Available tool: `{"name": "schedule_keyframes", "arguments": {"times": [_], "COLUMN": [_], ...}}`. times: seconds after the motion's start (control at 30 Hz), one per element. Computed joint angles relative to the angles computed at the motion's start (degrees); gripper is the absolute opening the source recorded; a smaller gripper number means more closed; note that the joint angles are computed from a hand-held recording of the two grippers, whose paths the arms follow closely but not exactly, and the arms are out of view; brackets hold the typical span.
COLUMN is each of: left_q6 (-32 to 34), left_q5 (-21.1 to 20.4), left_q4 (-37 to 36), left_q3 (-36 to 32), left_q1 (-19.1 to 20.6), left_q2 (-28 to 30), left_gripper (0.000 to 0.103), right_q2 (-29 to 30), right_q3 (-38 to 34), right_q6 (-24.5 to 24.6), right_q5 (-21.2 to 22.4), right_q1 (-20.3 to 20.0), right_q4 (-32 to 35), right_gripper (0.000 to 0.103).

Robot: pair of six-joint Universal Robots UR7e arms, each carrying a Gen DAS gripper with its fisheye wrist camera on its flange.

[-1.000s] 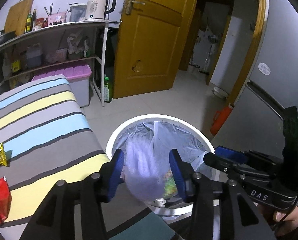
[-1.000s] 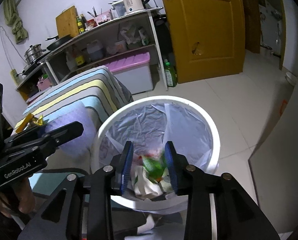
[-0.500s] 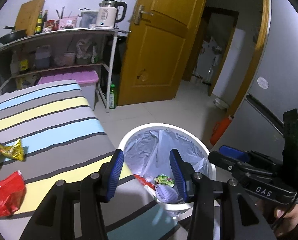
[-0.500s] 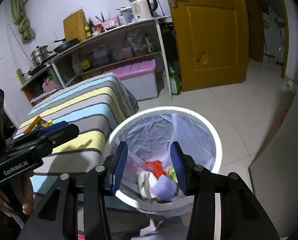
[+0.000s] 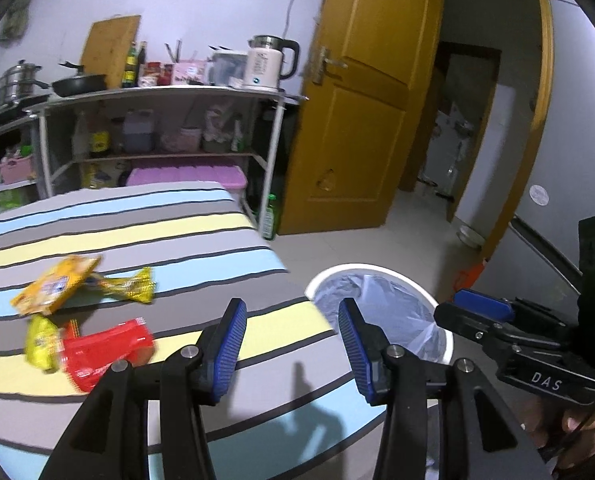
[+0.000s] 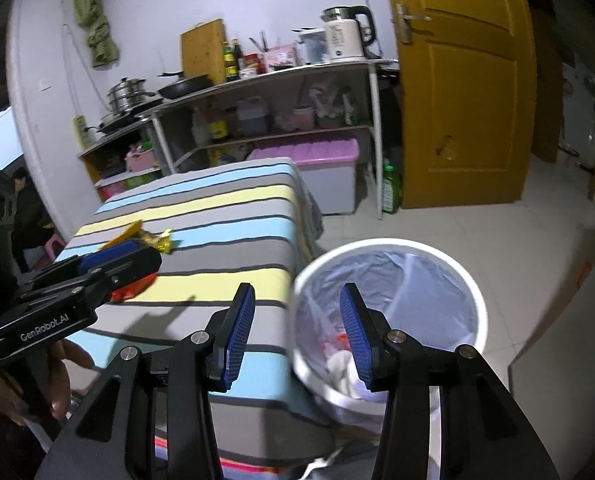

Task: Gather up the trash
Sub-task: 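Move both grippers back from the bin toward the table, then grasp the red wrapper with the left gripper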

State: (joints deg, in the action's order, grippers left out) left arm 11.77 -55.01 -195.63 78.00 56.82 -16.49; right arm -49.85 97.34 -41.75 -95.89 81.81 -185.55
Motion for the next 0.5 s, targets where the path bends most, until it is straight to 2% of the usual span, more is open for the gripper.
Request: {"name": "schedule_keyframes", "arguments": {"times": [0.23,0.5], "left_q6": [0.5,0.4], "left_q5": [4.2,8.9], "left_q4": [-7.9,-14.1], "left_q3": [8.1,14.1], "left_q1": [-0.3,-0.2], "left_q2": [-3.9,-7.1], "left_gripper": [0.047,0.047], "right_q2": [0.1,1.4], "right_q3": [2.5,3.2], "right_q6": [-2.2,-3.9], "right_q5": [1.6,2.7], "right_q1": [1.5,3.0], "right_q4": [0.7,1.0], "right_gripper": [0.045,0.045]}}
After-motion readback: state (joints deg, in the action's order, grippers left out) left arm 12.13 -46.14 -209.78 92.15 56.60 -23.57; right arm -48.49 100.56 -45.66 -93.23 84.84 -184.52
